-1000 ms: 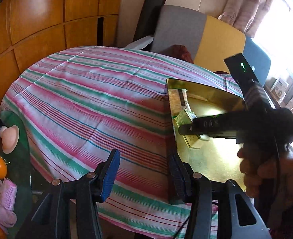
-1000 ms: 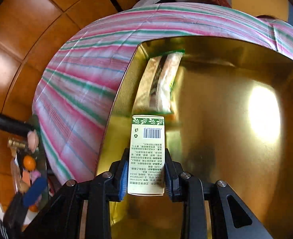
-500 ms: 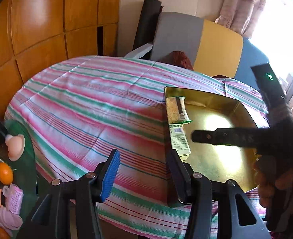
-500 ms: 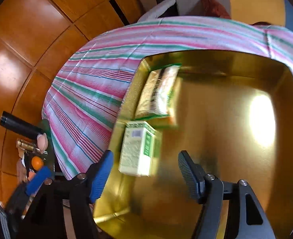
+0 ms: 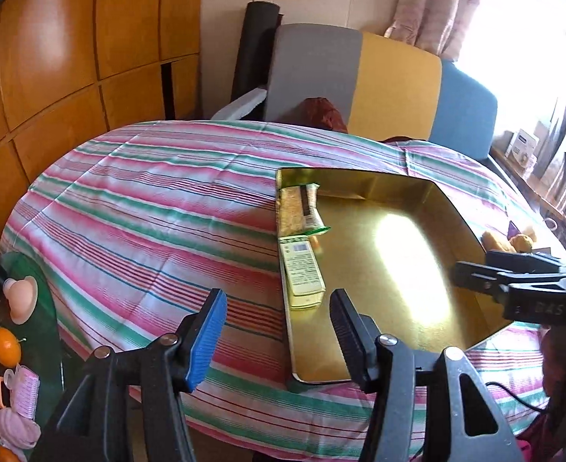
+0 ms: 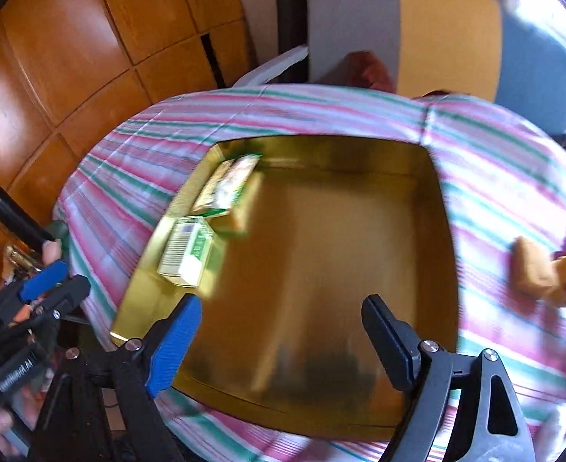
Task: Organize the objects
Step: 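Grasp the plastic-wrapped white item with the left gripper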
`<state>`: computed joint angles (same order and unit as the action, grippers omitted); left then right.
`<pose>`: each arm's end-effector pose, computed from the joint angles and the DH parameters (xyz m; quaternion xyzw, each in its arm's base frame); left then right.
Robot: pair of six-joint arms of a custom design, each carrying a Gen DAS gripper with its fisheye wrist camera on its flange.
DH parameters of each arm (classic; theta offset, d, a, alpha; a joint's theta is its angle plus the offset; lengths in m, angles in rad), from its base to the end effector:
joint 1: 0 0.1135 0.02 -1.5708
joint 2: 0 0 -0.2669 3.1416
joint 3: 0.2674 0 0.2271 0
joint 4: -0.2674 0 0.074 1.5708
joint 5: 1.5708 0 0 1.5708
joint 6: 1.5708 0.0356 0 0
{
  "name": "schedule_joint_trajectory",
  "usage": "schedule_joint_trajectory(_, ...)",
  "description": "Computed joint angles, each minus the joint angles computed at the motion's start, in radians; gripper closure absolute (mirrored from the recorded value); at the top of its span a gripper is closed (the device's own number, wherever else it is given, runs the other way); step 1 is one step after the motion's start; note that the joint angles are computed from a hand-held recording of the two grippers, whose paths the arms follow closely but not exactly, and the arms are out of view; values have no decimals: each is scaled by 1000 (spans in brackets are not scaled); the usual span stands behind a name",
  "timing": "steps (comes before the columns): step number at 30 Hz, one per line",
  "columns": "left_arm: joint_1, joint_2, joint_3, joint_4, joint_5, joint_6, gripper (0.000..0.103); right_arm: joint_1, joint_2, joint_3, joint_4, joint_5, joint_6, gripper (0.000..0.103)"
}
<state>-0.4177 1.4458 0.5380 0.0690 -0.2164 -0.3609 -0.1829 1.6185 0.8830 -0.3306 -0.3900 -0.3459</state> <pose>0.2239 -0.0910 0.1617 -0.0123 0.9290 -0.0417 0.3674 0.2848 -0.0389 0.1840 -0.1255 0.9429 0.1171 0.2855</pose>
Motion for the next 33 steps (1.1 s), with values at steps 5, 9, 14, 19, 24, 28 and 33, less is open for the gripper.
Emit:
schedule_joint_trajectory(5,-59,22,28,-18,-20,-7,47,-115,-50,-28,14,12,-88,13)
schedule_joint_trajectory(9,-97,47,60,-33,-19,-13,47,-236,-44,-15,12,1,-158,12)
schedule_joint_trajectory(14,-151,96,120,-50,18,-10,47,-418,-9,36,3,-17,-228,12)
schedule_joint_trajectory(19,-235,160,211,-64,47,22,47,-612,71,148,-19,-30,-241,12)
schedule_joint_trajectory(24,-326,271,359,-98,98,72,47,-796,183,303,-56,-34,-193,12)
schedule_joint_trajectory(28,-389,398,530,-158,197,97,47,-908,289,431,-89,-30,-138,11)
schedule_joint_trajectory(33,-469,598,802,-282,323,89,48,-974,411,562,-161,-58,-53,11)
